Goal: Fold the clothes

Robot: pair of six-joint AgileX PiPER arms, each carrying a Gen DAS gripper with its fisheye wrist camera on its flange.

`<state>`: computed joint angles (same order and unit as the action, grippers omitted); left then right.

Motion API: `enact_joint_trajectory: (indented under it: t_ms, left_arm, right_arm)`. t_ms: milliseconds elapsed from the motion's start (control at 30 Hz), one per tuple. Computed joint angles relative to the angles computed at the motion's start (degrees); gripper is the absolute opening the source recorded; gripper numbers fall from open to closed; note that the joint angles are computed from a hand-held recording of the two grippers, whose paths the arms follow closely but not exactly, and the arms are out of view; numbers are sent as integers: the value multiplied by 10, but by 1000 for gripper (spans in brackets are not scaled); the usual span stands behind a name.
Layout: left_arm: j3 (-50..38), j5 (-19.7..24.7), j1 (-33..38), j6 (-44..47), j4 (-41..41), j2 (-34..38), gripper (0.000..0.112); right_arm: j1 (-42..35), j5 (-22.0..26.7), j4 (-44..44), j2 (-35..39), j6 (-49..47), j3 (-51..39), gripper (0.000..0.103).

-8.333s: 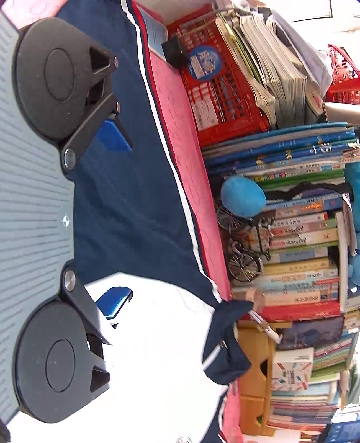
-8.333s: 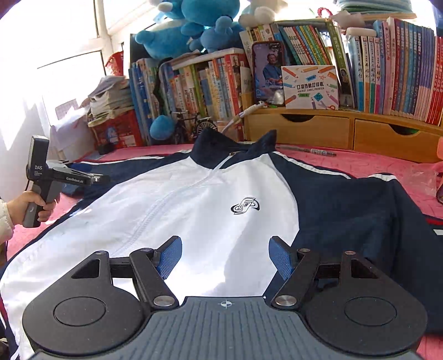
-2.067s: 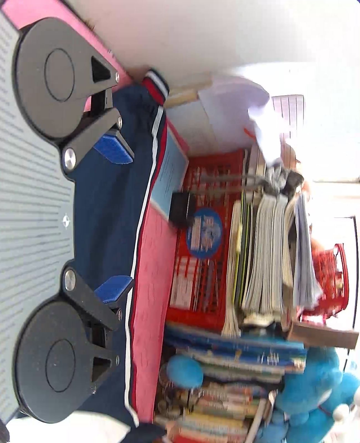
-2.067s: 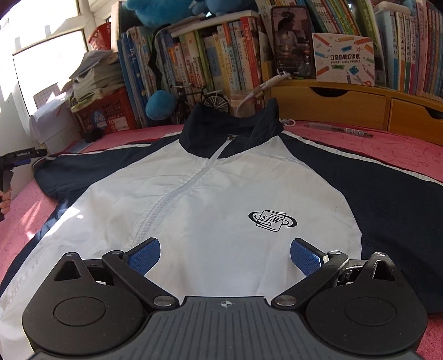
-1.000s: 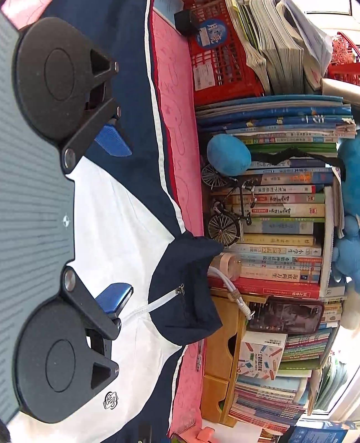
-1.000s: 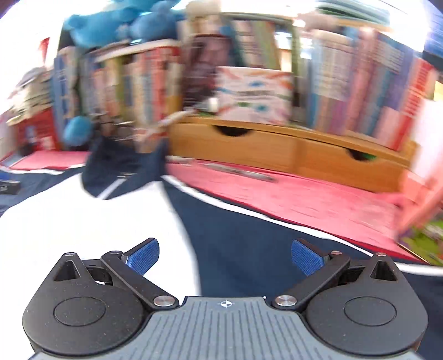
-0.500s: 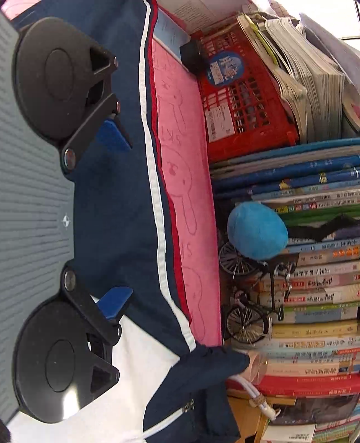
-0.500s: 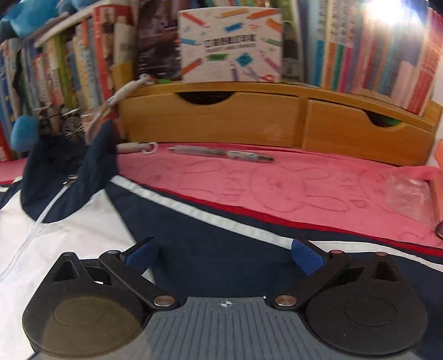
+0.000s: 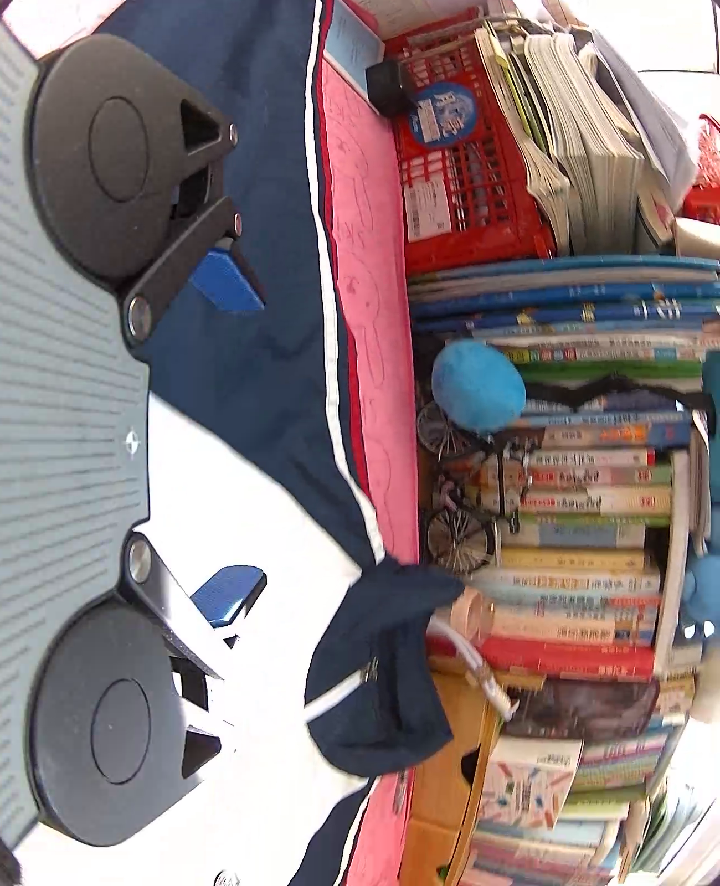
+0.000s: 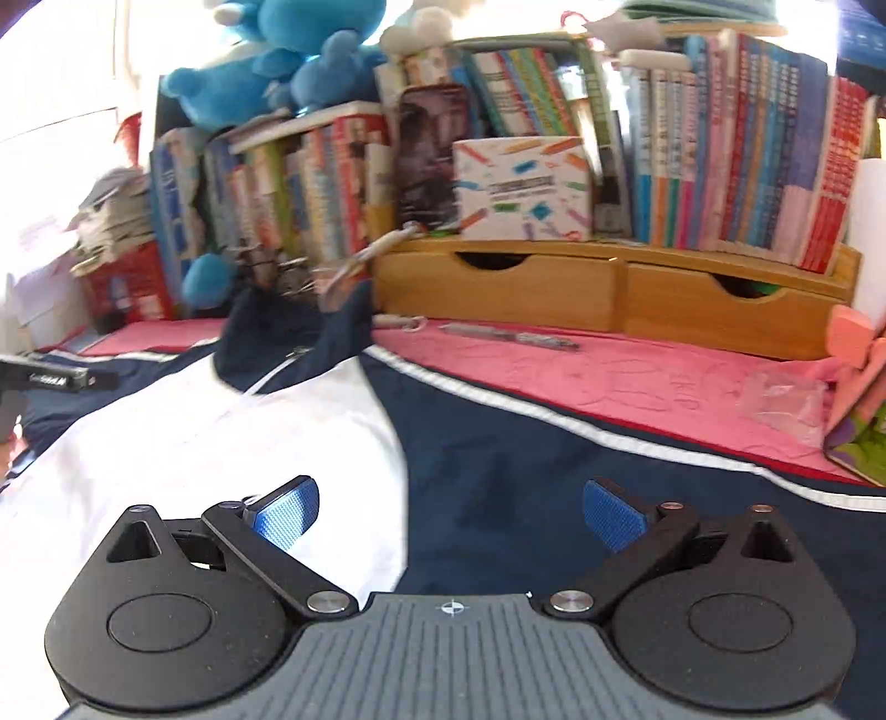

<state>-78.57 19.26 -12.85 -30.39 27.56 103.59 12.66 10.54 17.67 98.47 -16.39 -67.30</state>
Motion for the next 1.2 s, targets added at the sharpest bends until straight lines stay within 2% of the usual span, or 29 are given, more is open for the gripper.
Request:
enact_joint_trajectory:
  t_ms: [33,100,167,300,333,433,467,567,600,633,700,767,800,867,933,1000,1067,1100,1167,1200]
  left_arm:
    - [12,-2,-13,10,-4,-10,100]
    - [33,-2,-36,7,18,-24,100]
    - [56,0,-57,-26,70,-35,100]
    - [104,3,-70,-61,126,-63,100]
    - [119,3,-67,-70,137,-72,100]
    - [162,5,-60,-109,180,-102,100]
    - [177,4,-55,-113,184,-115,100]
    - [220,-10,-39,-93,166,-155,100]
    - [232,-13,-35,-83,157,-168,101]
    - [243,-15,-32,-75,151,-181,101]
    - [264,-22,-25,-32,110,-209,101]
    - [284,-30,-16,51,29,-238,101]
    - [293,-33,-12,102,-21,-252,101]
    - [319,-39,-11,214,-136,-288,101]
    - [345,-40,-15,323,-250,-323,102]
    - [373,-29,-22,427,-365,-365,103]
    - [397,-6,-29,537,-480,-404,103]
    - [406,5,-32,577,-517,-417,103]
    - [422,18,-48,594,-525,-433,103]
    - [430,16,-59,569,-494,-437,103]
  right_arm:
    - [16,17,-5,1,-7,-4,103]
    - [52,42,-83,5,49,-11,103]
    - [58,8,-198,0,138,22,103]
    - [-21,-2,-358,-16,368,68,103]
    - [-49,12,-407,-21,425,69,103]
    - [-85,117,-566,-58,597,76,103]
    - [-87,136,-621,-77,654,94,103]
    - [-72,139,-786,-160,816,188,102]
    - [-70,122,-814,-199,845,223,102]
    - [-71,83,-820,-247,858,261,102]
    - [-71,21,-813,-326,863,319,103]
    - [-43,-15,-811,-393,859,365,103]
    - [-6,-7,-843,-421,892,382,103]
    - [108,49,-937,-468,985,413,103]
    - [223,79,-980,-493,1007,430,103]
    - [337,118,-1018,-480,1052,431,103]
    - [440,167,-1065,-436,1126,424,103]
    - [466,166,-1095,-411,1160,419,103]
    - [492,150,-1154,-362,1213,410,103]
    - [501,145,-1175,-338,1227,406,103]
